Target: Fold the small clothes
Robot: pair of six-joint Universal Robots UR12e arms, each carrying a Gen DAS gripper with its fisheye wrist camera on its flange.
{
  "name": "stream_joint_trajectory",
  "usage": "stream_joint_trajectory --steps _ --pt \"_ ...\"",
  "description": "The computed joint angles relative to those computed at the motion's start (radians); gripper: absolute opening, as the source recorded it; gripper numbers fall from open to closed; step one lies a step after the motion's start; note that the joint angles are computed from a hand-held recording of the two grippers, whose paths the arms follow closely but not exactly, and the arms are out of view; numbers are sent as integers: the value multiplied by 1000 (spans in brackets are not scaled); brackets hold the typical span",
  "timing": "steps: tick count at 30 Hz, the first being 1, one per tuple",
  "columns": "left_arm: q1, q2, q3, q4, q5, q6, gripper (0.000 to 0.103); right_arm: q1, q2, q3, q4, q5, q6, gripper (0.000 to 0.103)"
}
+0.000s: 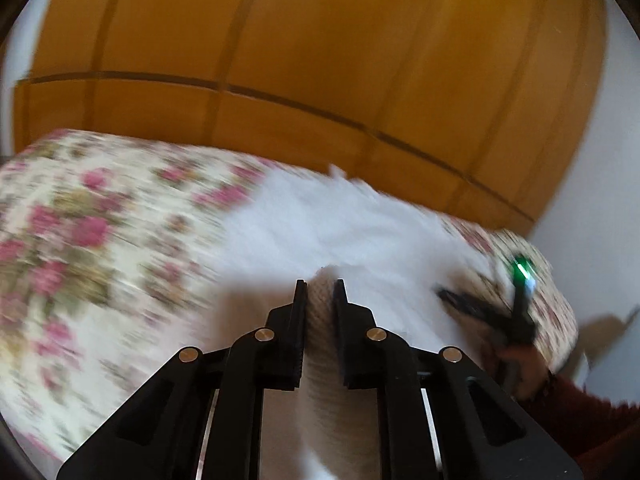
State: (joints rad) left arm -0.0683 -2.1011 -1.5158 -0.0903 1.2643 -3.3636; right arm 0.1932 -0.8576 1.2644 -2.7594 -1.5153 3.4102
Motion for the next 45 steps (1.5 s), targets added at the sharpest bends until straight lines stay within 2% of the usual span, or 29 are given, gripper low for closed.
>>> stream_joint_trajectory --steps 3,10,14,18,20,21,22,23,24,26,28,29,31,33,35,37,39,43,45 --pt "23 1 11 20 109 2 12 2 1 -2 3 -5 -1 81" --pt "88 -26 62 -22 311 -64 12 4 3 -8 12 -13 -6 81" --pt "118 -54 100 -81 450 -87 11 6 5 -10 16 -18 -9 82" --pt "141 -92 147 -163 575 -142 11 7 6 -12 18 -25 -13 82" --pt "140 -110 163 -207 672 -169 11 8 7 -14 22 -28 -15 82" --pt "141 -116 165 -224 696 -176 17 8 8 -16 23 -29 -16 83" --pt "141 -117 165 -242 701 -184 38 8 8 -16 24 -29 -16 83" --pt "143 -114 154 -255 685 -204 52 8 8 -16 23 -28 -16 83" --pt "146 -108 131 -225 651 -220 71 7 9 -17 23 -28 -16 83" --pt "144 -87 67 -116 576 -247 72 8 9 -17 25 -28 -16 83" --pt "137 -70 28 -78 497 -255 72 8 8 -17 24 -28 -16 83" --pt "136 -59 1 -52 410 -256 72 7 8 -16 22 -25 -15 83" --pt "128 -46 -31 -31 290 -245 72 2 4 -6 -1 -3 -1 83" --pt "114 -35 -64 -11 145 -206 72 -8 -6 17 -45 27 34 75" --pt "99 -27 -86 -2 60 -173 72 -19 -28 53 -92 39 90 72" --pt "84 -23 -103 2 -23 -147 72 -28 -56 97 -132 26 111 72" --pt "74 -24 -112 -2 -66 -128 72 -38 -92 151 -159 9 107 72" --pt "58 -16 -138 27 -94 -89 72 -63 -154 241 -150 33 120 70" --pt "66 -17 -153 63 -172 -130 72 -74 -182 285 -131 58 127 61"
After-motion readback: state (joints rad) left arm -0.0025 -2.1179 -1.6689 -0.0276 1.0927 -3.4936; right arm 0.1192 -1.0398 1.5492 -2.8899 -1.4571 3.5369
